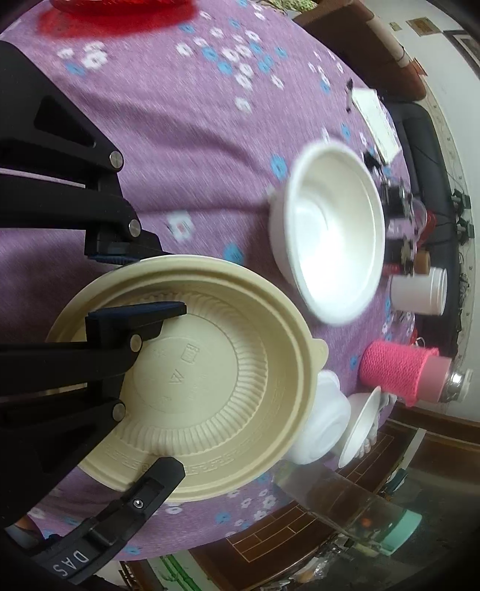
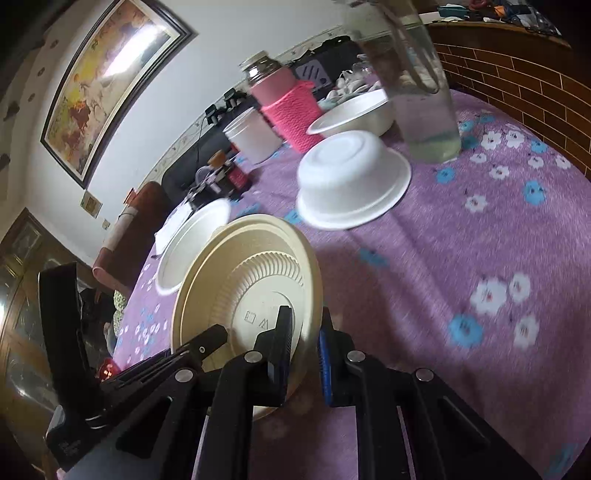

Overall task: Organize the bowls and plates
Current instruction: 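Carry the beige bowl toward the stacked red plates with the left tool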

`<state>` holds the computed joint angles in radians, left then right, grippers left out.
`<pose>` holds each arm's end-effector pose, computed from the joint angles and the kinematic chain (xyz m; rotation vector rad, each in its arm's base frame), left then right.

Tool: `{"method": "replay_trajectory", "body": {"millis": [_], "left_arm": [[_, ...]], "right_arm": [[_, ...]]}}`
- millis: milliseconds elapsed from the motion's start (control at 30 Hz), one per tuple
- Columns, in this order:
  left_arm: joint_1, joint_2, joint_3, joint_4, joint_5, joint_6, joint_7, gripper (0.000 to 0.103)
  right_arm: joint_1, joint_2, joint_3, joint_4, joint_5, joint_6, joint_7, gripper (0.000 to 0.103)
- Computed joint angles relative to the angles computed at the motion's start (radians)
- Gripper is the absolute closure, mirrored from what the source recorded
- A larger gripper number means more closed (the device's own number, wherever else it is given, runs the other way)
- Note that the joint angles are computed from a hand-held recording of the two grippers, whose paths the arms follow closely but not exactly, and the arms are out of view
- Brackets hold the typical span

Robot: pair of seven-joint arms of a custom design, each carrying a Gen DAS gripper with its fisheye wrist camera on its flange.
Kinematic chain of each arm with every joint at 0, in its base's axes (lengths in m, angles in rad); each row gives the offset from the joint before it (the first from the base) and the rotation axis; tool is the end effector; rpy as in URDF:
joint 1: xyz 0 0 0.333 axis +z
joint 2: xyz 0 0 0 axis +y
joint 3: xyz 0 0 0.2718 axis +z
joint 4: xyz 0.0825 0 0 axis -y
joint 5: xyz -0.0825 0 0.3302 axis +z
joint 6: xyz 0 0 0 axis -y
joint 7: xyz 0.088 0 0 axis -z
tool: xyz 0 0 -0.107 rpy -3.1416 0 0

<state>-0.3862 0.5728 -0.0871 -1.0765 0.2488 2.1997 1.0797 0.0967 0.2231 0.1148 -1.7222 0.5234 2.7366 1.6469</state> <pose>0.6201 -0.2869 0.5295 -1.8788 1.9644 -0.6521 0.6056 0.1036 0.5187 -1.3742 1.8199 -0.1620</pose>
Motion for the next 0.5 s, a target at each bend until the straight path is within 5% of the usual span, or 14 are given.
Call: {"method": "replay_trajectory", "body": {"millis": [267, 500], "left_arm": [[0.113, -0.399, -0.009, -0.568, 0.022, 0.207, -0.067, 0.088], [0.251, -0.641, -0.035, -0.850, 0.008, 0.311, -0.058, 0.087]], "right_arm": [[0.091, -0.092, 0.023, -0.080, -0.015, 0.003, 0.011, 0.090], [0.199, -0.112, 0.042, -0.068, -0.097, 0.027, 0.074, 0.090]]}}
